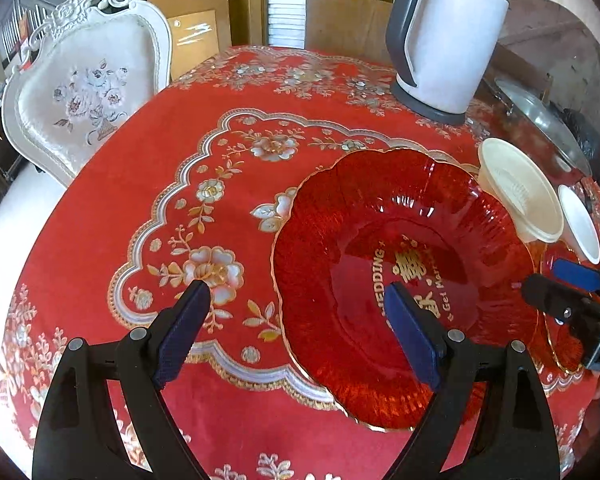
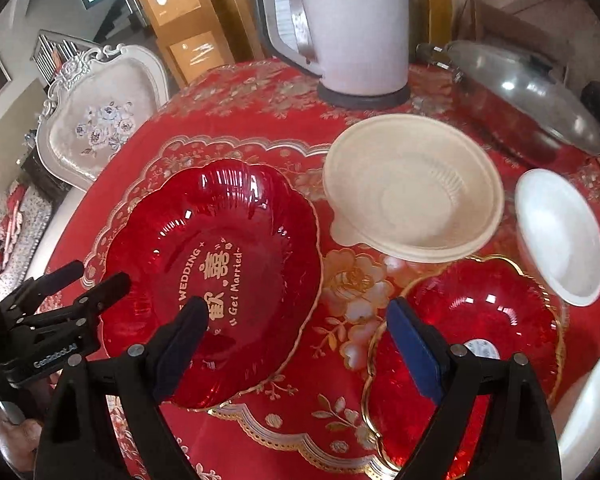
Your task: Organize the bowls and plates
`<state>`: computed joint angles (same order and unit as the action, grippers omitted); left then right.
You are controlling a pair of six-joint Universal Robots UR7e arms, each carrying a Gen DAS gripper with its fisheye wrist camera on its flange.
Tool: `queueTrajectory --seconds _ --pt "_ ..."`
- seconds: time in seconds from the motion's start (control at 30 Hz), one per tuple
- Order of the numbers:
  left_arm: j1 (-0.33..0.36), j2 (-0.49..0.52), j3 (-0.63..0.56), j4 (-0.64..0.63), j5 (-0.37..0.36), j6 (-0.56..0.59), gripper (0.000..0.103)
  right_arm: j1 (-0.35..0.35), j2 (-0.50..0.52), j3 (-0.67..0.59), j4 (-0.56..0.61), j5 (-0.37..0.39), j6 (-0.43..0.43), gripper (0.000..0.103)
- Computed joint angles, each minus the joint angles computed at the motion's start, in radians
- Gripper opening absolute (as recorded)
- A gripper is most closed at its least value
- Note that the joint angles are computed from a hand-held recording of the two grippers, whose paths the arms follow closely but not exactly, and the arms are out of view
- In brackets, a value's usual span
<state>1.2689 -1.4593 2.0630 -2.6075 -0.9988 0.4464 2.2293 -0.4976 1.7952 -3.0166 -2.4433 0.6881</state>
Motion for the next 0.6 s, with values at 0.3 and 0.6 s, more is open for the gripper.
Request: queueTrajectory --seconds 0.3,0.6 --pt "0.008 0.057 -0.025 0.010 0.018 0.020 0.089 -0.043 0.023 -0.024 -0.057 0.073 -0.060 0.064" --pt "0.003 0.091 -0.013 -0.065 0.044 0.086 0.043 -0.058 0.025 0.003 -0.137 0.090 -0.085 0.029"
